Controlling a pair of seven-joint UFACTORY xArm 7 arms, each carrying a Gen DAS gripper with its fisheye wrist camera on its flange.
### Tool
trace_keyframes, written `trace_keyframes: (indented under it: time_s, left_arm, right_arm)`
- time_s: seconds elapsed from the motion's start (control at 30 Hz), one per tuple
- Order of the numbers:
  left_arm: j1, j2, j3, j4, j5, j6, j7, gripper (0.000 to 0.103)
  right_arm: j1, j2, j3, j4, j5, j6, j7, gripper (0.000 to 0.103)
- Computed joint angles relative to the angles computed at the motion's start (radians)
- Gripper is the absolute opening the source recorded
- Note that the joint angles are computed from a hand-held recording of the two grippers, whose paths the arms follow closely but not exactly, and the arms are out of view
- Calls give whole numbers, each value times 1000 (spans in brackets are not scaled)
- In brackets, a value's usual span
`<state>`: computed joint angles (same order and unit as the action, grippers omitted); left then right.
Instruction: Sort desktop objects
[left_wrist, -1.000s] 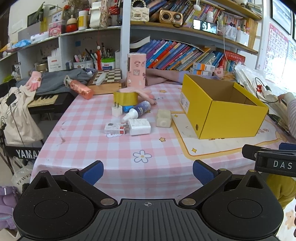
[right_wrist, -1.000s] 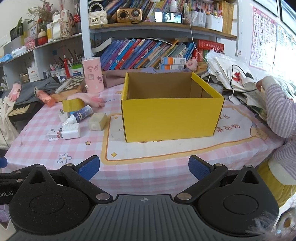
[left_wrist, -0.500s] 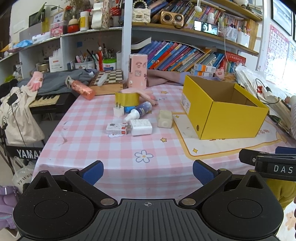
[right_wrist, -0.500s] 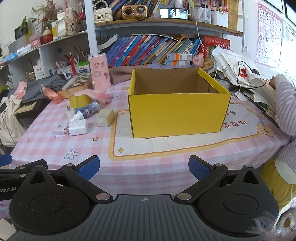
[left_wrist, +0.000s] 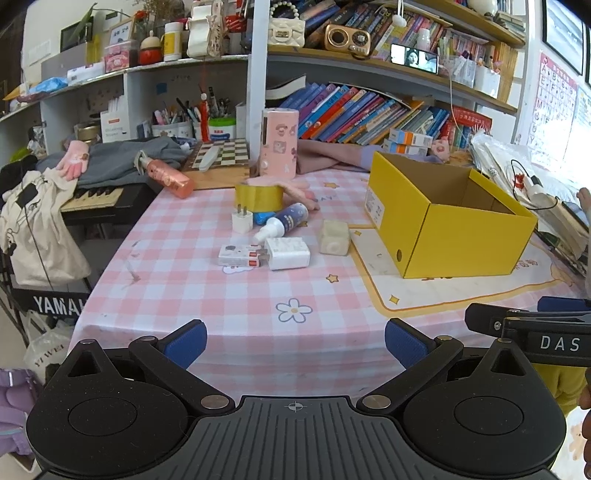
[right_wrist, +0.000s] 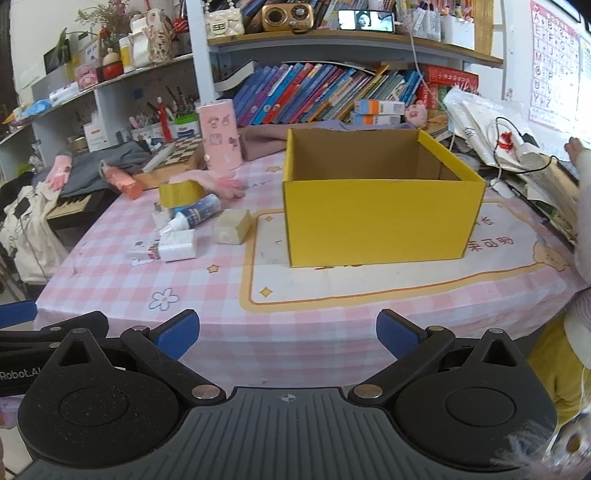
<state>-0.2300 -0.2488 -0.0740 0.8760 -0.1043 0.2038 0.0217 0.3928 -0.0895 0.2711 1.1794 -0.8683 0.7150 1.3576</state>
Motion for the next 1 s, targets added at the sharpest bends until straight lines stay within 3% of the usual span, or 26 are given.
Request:
trace_keyframes:
  time_s: [0.27, 0.6, 1.0]
  left_arm:
    - [-12, -10, 27, -12, -33, -16, 51, 103]
    - [39, -2, 9, -1, 13, 2, -3, 103]
    - [30, 25, 28, 21, -32, 28, 5, 103]
  right_arm:
    - [11, 30, -6, 26, 10, -15, 7, 101]
    - [38, 73, -27, 71, 14, -44, -36, 100]
    - [56, 118, -58, 103, 31, -107, -114, 79]
